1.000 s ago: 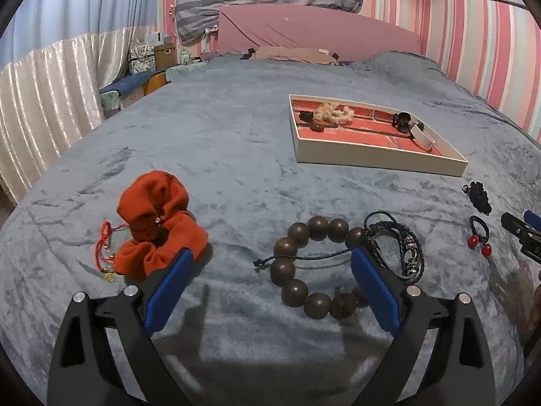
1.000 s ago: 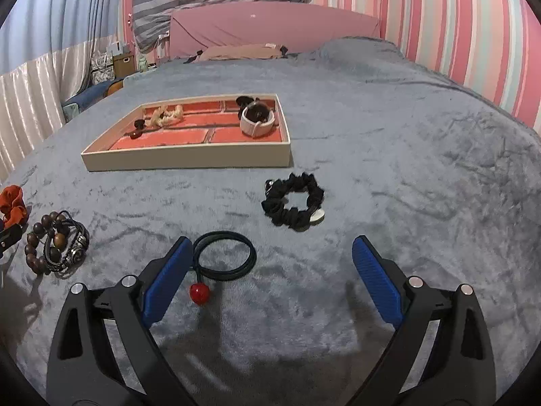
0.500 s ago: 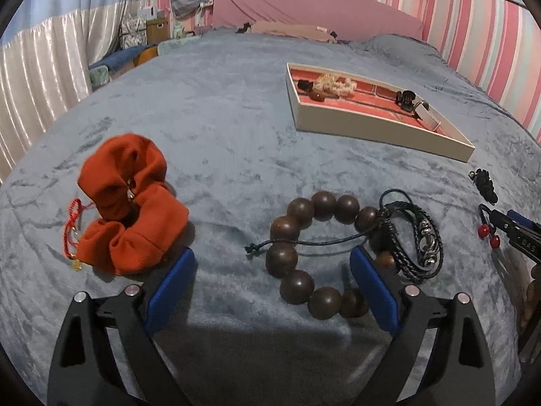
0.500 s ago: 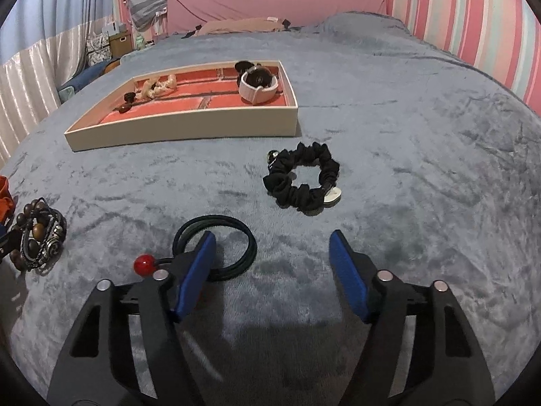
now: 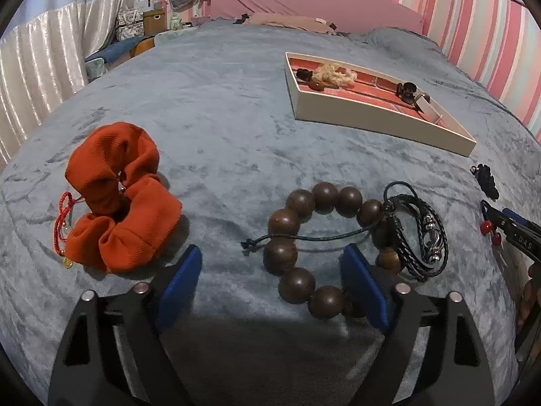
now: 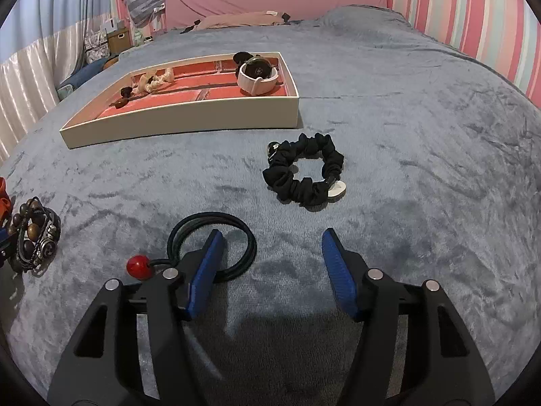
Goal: Organize jewelry
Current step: 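Move the left tool toward the bead bracelet while the right tool approaches the red-ball hair tie, then grasp the brown bead bracelet with the left tool while the right tool grasps the red-ball hair tie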
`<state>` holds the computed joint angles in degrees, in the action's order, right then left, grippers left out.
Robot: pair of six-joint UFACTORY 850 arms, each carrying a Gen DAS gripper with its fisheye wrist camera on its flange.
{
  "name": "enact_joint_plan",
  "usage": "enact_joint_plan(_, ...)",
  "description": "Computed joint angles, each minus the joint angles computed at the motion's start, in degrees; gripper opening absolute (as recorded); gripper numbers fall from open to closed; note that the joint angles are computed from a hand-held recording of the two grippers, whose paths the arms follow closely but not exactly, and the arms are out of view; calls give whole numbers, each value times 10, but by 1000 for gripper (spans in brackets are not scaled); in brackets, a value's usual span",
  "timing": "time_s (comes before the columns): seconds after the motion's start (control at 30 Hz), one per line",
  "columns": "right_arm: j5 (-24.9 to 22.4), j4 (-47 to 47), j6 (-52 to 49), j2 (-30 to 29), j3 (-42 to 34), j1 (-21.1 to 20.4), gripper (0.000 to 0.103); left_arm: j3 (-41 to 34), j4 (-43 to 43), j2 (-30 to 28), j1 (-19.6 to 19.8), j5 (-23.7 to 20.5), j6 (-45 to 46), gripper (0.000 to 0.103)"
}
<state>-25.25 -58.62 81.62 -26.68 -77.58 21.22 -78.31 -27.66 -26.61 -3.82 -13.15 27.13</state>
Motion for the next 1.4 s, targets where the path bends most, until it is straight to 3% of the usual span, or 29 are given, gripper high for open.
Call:
enact_joint_plan(0.2,0,2,-1,-1,-1,0,58,0,1,0,0,0,-1,80)
enact_joint_plan(0.37,-1,11,-13,-4,-4,0,51,-3,2,-2,0,-5,-3,69)
enact_joint_plan(0.47,-7,18,-27,-8,-9,2,45,-2,-32,-2,1,-9,36,58)
enact_joint_plan(0.6,-2,33,-54,-12,-14,2,27,-2,-55,-1,1,-12,64,40)
enact_joint_plan(0.67,-1,37,-62,-14,-17,3,21,-2,-67,-1,2,-14,75,36)
enact_joint_plan(0.73,4,40,-67,-13,-16,3,15,-3,-77,-2,4,-16,80,22)
enact_joint_plan(0.83,11,42,-68,-11,-14,1,9,-3,-108,-2,8,-22,108,22)
enact_joint_plan(1.4,29,10,-27,2,2,-3,4,21,-262,27,12,-15,262,19)
